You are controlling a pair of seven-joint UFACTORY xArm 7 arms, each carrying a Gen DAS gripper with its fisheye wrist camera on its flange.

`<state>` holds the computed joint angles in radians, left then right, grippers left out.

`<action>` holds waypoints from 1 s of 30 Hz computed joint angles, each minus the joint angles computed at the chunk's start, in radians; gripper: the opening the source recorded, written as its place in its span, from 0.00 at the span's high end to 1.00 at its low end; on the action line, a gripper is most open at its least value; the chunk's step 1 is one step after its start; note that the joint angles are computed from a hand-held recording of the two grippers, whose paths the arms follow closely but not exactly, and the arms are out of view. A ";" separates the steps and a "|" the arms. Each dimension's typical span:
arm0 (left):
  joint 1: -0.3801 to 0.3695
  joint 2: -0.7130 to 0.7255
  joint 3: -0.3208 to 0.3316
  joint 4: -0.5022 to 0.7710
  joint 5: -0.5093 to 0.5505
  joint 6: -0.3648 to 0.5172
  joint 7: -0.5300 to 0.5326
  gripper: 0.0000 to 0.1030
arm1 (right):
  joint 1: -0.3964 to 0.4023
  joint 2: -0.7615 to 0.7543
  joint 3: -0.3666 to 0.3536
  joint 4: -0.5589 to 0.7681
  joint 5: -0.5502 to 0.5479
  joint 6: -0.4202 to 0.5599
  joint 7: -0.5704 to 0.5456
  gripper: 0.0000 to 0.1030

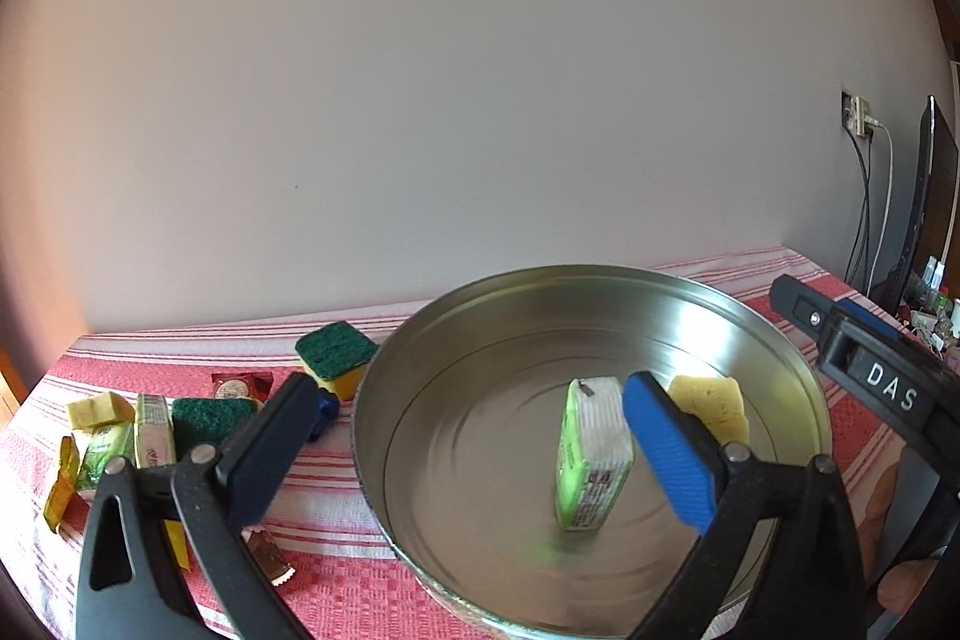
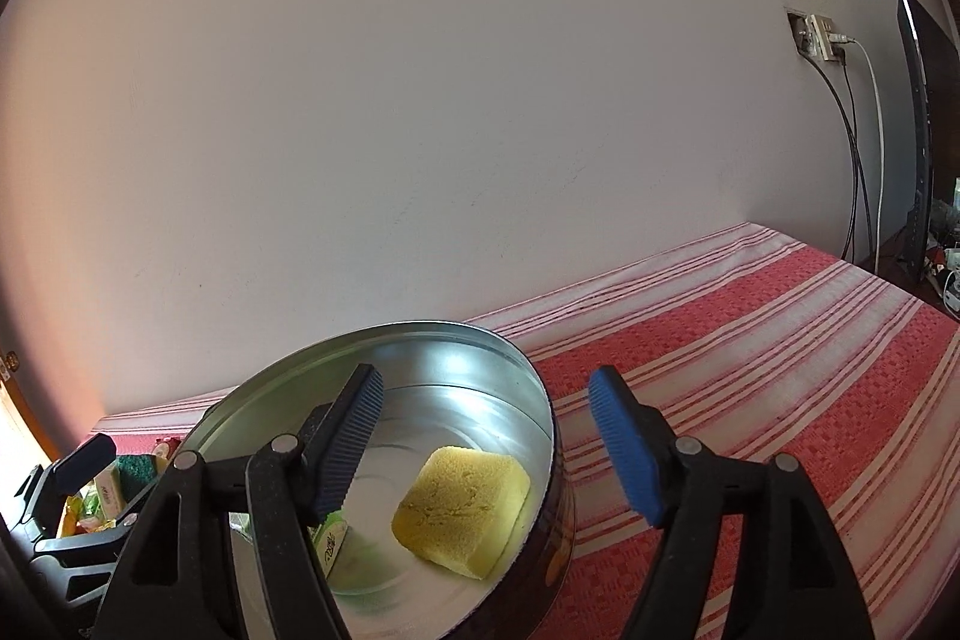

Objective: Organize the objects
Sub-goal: 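Open both grippers to drop the tissue pack and sponge into the tin, then move both grippers back over the objects on the tablecloth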

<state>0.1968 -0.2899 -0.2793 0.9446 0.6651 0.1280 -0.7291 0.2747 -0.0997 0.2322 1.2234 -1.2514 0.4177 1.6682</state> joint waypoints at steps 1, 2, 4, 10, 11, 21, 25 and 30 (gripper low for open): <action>0.025 -0.010 -0.015 -0.008 0.026 -0.004 -0.026 0.01 | -0.001 0.001 0.003 0.002 -0.022 0.010 0.019 0.29; 0.058 -0.017 -0.040 -0.012 0.058 -0.005 -0.061 0.01 | 0.000 0.001 0.007 0.003 -0.039 0.023 0.033 0.29; 0.086 -0.027 -0.054 -0.020 0.092 -0.005 -0.095 0.01 | 0.005 0.003 0.011 0.005 -0.067 0.049 0.059 0.29; 0.108 -0.052 -0.039 -0.058 0.090 -0.021 -0.115 0.01 | 0.038 0.010 0.023 0.018 -0.097 0.128 0.063 0.29; 0.113 -0.055 -0.040 -0.062 0.089 -0.021 -0.115 0.01 | 0.045 0.012 0.027 0.022 -0.105 0.148 0.062 0.29; 0.131 -0.087 -0.007 -0.127 -0.001 -0.059 -0.029 0.01 | 0.093 0.003 0.044 0.019 -0.142 0.271 0.081 0.29; 0.146 -0.104 -0.001 -0.156 -0.055 -0.073 0.023 0.01 | 0.108 0.003 0.048 0.021 -0.125 0.283 0.075 0.29; 0.108 -0.110 0.046 -0.178 -0.153 -0.069 0.116 0.01 | 0.124 0.003 0.053 0.019 -0.091 0.292 0.062 0.29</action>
<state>0.3048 -0.3996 -0.2336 0.7665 0.5126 0.0593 -0.6128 0.3983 -0.0966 0.2854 1.2427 -1.3419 0.7101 1.7306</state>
